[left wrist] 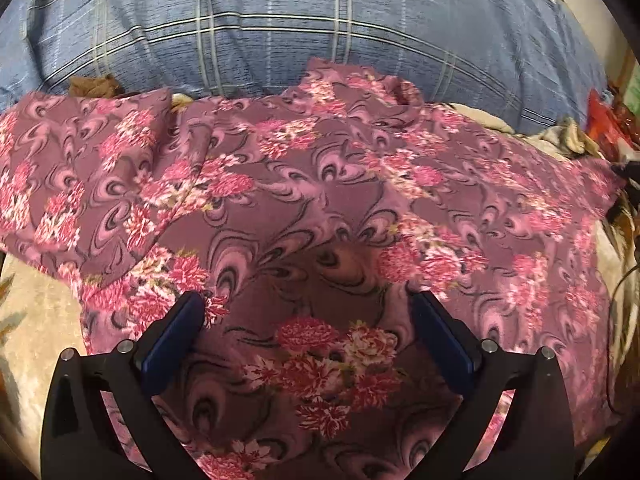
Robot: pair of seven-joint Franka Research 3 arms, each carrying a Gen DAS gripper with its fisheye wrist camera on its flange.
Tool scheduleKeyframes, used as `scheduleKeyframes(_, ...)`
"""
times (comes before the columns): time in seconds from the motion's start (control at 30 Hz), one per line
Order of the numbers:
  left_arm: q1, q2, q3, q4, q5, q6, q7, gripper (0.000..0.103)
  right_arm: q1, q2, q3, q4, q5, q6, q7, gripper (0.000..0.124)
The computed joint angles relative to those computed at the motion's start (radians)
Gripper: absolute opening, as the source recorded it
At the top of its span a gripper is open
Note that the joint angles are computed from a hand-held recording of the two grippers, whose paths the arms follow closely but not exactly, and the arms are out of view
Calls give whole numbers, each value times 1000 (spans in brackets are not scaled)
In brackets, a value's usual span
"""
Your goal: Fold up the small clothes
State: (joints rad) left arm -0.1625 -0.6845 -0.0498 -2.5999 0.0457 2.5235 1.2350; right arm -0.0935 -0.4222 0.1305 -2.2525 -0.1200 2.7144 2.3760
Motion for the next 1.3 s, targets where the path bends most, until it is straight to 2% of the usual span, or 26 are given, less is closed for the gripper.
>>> scheduleKeyframes(0.1,-27,-16,47,2,-40,16,52,103,48,4,14,34,17,-9,-35,4)
scheduleKeyframes(0.33,2,-44,93,-18,-74,102,92,103,160,-10,85,35,60,-32,-18,4)
scheduleKeyframes(0.5,4,-26,152,13,-150,54,125,103,239,52,142,92,61,-40,38,4)
scheduleKeyframes(0.6,14,-20,170,29,-191,12,143,103,292,132,175,171,30,-42,65,4)
scheduleKeyframes(0.73,25,-26,187,34,-248,-16,165,103,379,231,186,266,-2,-47,81,4)
scheduleKeyframes(0.93,66,-51,188,28,-274,-19,170,103,513,435,200,475,-72,-109,87,4)
scheduleKeyframes(1.07,76,-67,222,25,-314,-18,173,103,603,553,188,597,-94,-144,78,4)
scheduleKeyframes(1.1,77,-67,228,26,-323,-18,176,103,622,577,184,620,-88,-147,69,10)
scheduleKeyframes(1.17,80,-68,244,25,-344,-15,182,103,661,637,183,681,-60,-185,32,12)
scheduleKeyframes(1.3,71,-74,280,22,-401,-10,209,103,714,697,178,721,32,-260,-25,33)
